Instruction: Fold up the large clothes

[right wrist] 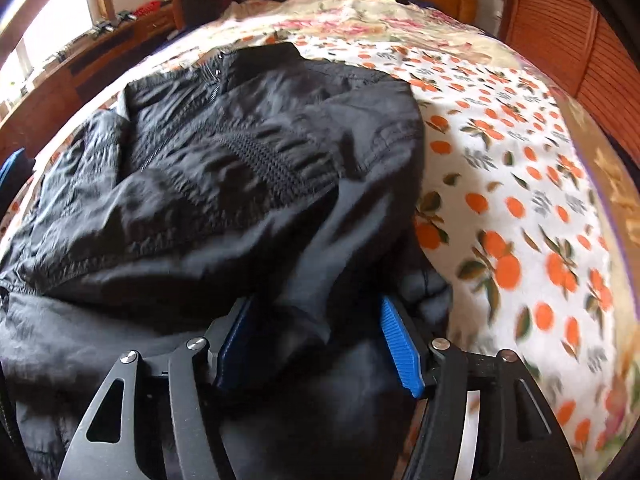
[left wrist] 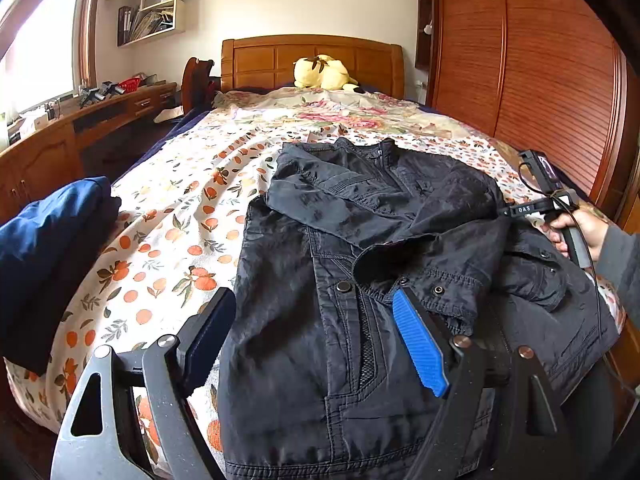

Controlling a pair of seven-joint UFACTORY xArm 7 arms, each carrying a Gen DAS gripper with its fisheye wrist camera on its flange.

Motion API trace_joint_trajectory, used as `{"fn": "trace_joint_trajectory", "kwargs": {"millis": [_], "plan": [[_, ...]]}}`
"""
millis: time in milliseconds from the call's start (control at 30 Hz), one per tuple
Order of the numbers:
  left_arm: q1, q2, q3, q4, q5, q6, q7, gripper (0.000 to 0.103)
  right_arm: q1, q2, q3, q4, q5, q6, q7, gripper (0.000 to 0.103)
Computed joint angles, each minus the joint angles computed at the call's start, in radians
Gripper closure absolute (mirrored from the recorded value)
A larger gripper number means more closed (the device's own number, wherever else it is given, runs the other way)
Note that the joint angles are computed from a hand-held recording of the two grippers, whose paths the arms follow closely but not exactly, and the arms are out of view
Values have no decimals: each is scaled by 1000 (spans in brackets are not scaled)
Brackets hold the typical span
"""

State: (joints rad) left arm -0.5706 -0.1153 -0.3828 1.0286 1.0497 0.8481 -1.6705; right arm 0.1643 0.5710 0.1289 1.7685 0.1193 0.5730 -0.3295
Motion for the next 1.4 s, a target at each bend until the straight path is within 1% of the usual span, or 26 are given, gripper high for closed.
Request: {"fn": "trace_joint_trajectory", "kwargs": {"millis": [67, 133, 200, 267, 367, 433, 533, 667, 800, 833, 867, 900, 967, 1033, 1133, 1233, 1400], "plan": [[2, -16, 3, -23, 6, -23, -12, 22, -16, -91, 12, -118, 27, -47, -3, 39], [8, -28, 2, -44, 7, -40, -14, 22, -41, -188, 38, -250, 73, -108, -47, 39], [15, -43, 1, -69, 7, -62, -19, 22, -67, -285, 58, -386, 130, -174, -110, 39], [26, -56, 3, -97, -2, -98, -16, 22, -99, -374, 84, -507, 237, -217, -204, 39], [41, -67, 0, -122, -19, -123, -7, 22, -98, -508, 73, -676, 363, -256, -307, 39], [51, -73, -1, -135, -30, -142, 7, 22, -84, -580, 51, -761, 447, -265, -374, 39], [61, -77, -9, -147, -41, -148, 27, 22, -54, -672, 2, -865, 512, -274, -415, 39], [65, -84, -16, -172, -63, -166, 44, 22, -28, -806, -61, -990, 491, -261, -402, 39], [65, -106, -30, -207, -85, -174, 42, 22, -9, -901, -88, -1086, 412, -271, -354, 39], [65, -116, -34, -219, -92, -175, 36, 23, 5, -918, -102, -1102, 406, -270, -352, 39], [66, -134, -43, -237, -89, -177, 17, 25, 7, -949, -101, -1119, 381, -254, -325, 39], [68, -147, -49, -249, -90, -181, 11, 28, 14, -966, -104, -1130, 363, -247, -307, 39], [68, -176, -59, -275, -115, -182, 12, 32, 41, -1002, -124, -1158, 340, -240, -290, 39], [69, -202, -67, -295, -152, -182, 26, 41, 72, -1005, -149, -1167, 320, -243, -281, 39], [77, -231, -84, -313, -199, -169, 55, 45, 107, -1022, -173, -1190, 298, -247, -267, 39], [87, -244, -92, -321, -240, -168, 89, 47, 131, -1042, -189, -1221, 286, -263, -259, 39], [104, -236, -101, -320, -285, -181, 141, 47, 167, -1047, -224, -1239, 288, -287, -263, 39]]}}
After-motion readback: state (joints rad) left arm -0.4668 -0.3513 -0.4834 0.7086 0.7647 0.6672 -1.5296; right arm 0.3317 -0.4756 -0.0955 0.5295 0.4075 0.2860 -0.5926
